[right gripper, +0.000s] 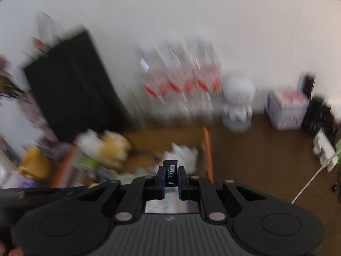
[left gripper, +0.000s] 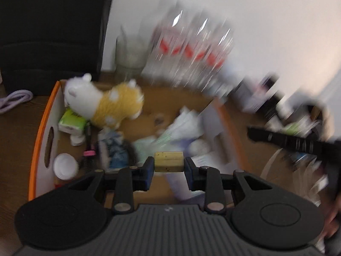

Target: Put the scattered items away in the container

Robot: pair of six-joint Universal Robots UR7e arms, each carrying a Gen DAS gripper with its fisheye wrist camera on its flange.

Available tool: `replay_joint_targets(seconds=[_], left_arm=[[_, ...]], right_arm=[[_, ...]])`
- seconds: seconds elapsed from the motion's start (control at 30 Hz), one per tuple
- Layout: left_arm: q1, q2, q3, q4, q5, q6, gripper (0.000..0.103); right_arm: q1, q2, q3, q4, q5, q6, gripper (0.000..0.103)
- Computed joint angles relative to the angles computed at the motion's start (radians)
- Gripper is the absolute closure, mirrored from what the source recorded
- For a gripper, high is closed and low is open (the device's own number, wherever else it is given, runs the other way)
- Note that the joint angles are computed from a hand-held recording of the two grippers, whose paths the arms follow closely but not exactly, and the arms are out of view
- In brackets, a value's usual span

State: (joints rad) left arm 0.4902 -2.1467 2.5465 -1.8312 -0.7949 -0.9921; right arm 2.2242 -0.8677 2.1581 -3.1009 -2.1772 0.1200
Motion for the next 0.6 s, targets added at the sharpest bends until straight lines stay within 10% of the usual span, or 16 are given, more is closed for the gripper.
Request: replay_joint_targets(seconds=[0.3, 0.6], left_arm=[[0.216, 0.196, -0.029, -0.225, -0.072, 0.196, 0.051], [0.095, 0.083, -0.151, 0.134, 0.007, -0.009, 0.016]], right_arm=[[-0.067, 0.108, -0.100, 0.197, -0.048, 0.020, 0.086], [-0.010, 0.062, -0.120, 0.263, 0.025, 0.052, 0.050]])
